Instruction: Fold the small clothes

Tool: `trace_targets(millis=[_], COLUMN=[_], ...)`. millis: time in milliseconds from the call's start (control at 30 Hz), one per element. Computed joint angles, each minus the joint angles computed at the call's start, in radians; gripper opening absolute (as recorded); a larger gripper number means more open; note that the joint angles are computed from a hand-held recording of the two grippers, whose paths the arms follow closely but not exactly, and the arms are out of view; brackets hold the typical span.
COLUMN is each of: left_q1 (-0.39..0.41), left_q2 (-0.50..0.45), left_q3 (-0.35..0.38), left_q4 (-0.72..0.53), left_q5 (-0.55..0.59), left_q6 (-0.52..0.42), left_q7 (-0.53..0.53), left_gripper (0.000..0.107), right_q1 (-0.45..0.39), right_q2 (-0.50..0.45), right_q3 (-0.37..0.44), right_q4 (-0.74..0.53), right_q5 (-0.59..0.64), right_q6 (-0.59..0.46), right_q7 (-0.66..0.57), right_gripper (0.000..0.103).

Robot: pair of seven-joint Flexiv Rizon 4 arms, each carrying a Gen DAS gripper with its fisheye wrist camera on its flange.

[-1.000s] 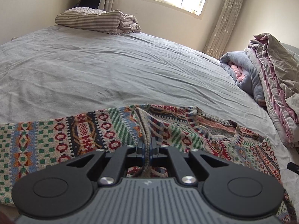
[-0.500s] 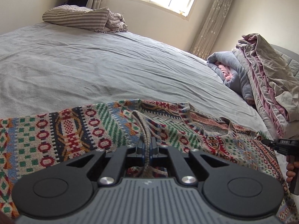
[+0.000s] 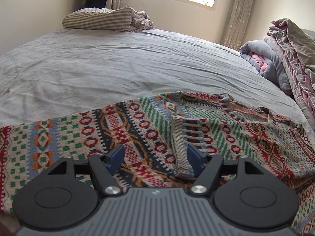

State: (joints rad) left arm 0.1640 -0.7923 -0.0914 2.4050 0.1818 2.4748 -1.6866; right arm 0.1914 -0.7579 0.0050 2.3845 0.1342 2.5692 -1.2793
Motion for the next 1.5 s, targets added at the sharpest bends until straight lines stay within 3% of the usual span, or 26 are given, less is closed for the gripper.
trace_targets(millis=[133, 300, 433, 567, 700, 767, 867, 1000, 1067, 1100, 1133, 1167, 1233, 1300, 1367, 1500], left_q1=[-0.033, 0.011, -0.025, -0.028, 0.026, 0.123, 0.156, 0.194, 0.188, 0.178, 0.162, 0.162, 0.168, 0.217, 0.253, 0.199], left_q2=[0.052, 0.13, 0.161, 0.161, 0.121, 0.085, -0.032, -0.133, -0.168, -0.178, -0.189, -0.197, -0.206, -0.207, -0.209, -0.181], left_q3=[0.056, 0.079, 0.133, 0.162, 0.166, 0.138, 0.151, 0.142, 0.147, 0.15, 0.154, 0.156, 0.158, 0.152, 0.146, 0.159], left_q4=[0.095, 0.191, 0.249, 0.278, 0.279, 0.265, 0.227, 0.175, 0.156, 0.153, 0.152, 0.151, 0.15, 0.15, 0.145, 0.153], left_q5=[-0.098, -0.14, -0.23, -0.291, -0.283, -0.203, -0.15, -0.135, -0.159, -0.182, -0.222, -0.233, -0.254, -0.197, -0.139, -0.136], left_q6=[0.031, -0.011, -0.002, -0.001, 0.005, 0.0, 0.177, 0.332, 0.393, 0.414, 0.433, 0.444, 0.453, 0.456, 0.484, 0.58], left_q7=[-0.019, -0.09, -0.12, -0.16, -0.225, -0.289, -0.374, -0.481, -0.507, -0.512, -0.517, -0.523, -0.536, -0.567, -0.594, -0.543], left_gripper=[0.093, 0.097, 0.1, 0.101, 0.101, 0.101, 0.102, 0.1, 0.093, 0.079, 0.059, 0.049, 0.018, 0.005, 0.004, 0.004], right_q1=[0.094, 0.253, 0.334, 0.451, 0.543, 0.547, 0.548, 0.572, 0.576, 0.576, 0.575, 0.572, 0.563, 0.553, 0.547, 0.554], right_q2=[0.069, 0.109, 0.107, 0.123, 0.11, 0.094, 0.075, 0.064, 0.058, 0.056, 0.054, 0.049, 0.045, 0.044, 0.044, 0.05], right_q3=[-0.006, -0.016, 0.007, -0.025, -0.05, -0.026, -0.003, -0.015, -0.013, -0.011, -0.009, -0.005, 0.0, 0.005, 0.007, -0.012], right_q4=[0.072, 0.134, 0.165, 0.164, 0.139, 0.136, 0.129, 0.108, 0.106, 0.106, 0.108, 0.111, 0.114, 0.116, 0.117, 0.11], right_q5=[0.116, 0.268, 0.359, 0.471, 0.576, 0.584, 0.583, 0.592, 0.591, 0.588, 0.585, 0.582, 0.574, 0.57, 0.563, 0.564], right_q6=[-0.021, -0.022, 0.014, -0.049, -0.062, -0.036, -0.023, -0.045, -0.045, -0.044, -0.042, -0.036, -0.028, -0.024, -0.024, -0.033], right_q7=[-0.026, -0.103, -0.125, -0.172, -0.213, -0.205, -0.195, -0.215, -0.221, -0.221, -0.222, -0.22, -0.213, -0.202, -0.194, -0.206], right_gripper=[0.077, 0.086, 0.091, 0.092, 0.095, 0.096, 0.097, 0.097, 0.097, 0.097, 0.097, 0.097, 0.097, 0.097, 0.097, 0.097])
